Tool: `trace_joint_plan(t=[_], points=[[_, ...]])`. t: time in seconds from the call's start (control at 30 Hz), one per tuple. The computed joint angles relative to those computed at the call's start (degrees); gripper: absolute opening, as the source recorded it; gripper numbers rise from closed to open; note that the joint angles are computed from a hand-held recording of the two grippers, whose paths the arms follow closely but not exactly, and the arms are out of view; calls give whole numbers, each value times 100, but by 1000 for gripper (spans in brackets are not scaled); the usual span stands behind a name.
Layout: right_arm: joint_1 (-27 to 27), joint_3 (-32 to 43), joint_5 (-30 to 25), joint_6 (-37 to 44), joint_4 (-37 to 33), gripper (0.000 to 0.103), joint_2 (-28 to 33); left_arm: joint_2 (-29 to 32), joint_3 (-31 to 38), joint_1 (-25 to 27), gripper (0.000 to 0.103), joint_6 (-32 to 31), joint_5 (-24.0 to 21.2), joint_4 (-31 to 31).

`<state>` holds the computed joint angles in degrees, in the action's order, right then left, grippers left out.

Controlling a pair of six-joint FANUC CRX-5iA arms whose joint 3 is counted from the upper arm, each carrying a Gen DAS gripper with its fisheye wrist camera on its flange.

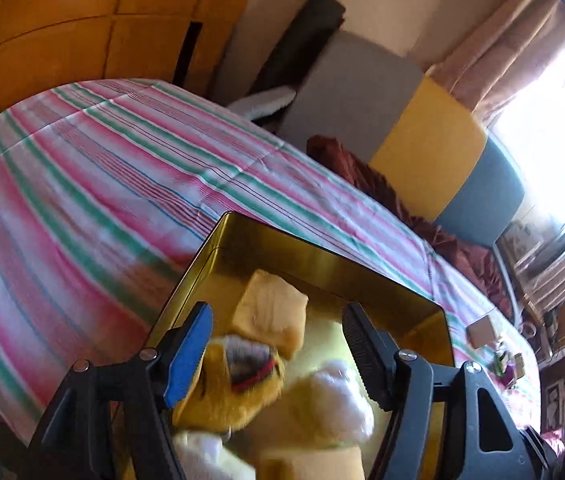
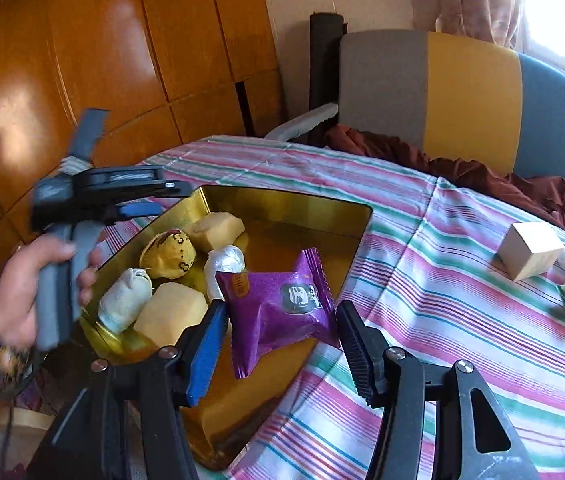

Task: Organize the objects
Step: 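Release the sponge in the tray with the left tool while the right releases the pastry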

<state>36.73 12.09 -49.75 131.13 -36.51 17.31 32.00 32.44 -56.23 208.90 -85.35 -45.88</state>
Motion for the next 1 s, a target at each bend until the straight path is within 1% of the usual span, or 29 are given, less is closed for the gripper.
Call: trace_joint_plan(t=[0.13, 0.2, 0.27, 0.33, 0.47, 0.6, 0.7, 0.8, 0.83, 0.9, 1.0], points=[[336, 420, -158, -595, 545, 57, 375, 128, 192, -325, 68, 404, -423, -350], [490, 667, -246, -839, 765, 57, 575, 207, 323, -427, 68, 512, -703, -508], [633, 859, -265, -1070, 990, 57, 738, 227, 370, -459, 68, 550, -857, -568], [755, 1111, -331, -1299, 1193, 57, 946, 208, 338, -464, 68, 625, -904, -588], [974, 1535, -432, -1757, 1704, 57, 1339, 144, 206, -445, 68, 900, -809, -525], [1140, 1981, -535, -2199, 2117, 57, 1744, 146, 211, -473, 68, 960, -782, -504], [1157, 2475, -871, -2396, 2070, 58, 2088, 198, 302, -521, 68, 955, -844, -559], [1111, 2739, -1022, -2271, 1744, 70, 2231, 210, 333, -531, 68, 912, -822, -561], [1121, 2718, -988, -2277, 1754, 77, 2215, 214, 346, -538, 68, 895, -829, -577], [1153, 2489, -730, -2293, 1819, 78, 2072, 233, 384, -563, 68, 887, -880, -616], [1099, 2285, -590, -2175, 1731, 78, 1884, 249, 404, -604, 68, 937, -879, -706]])
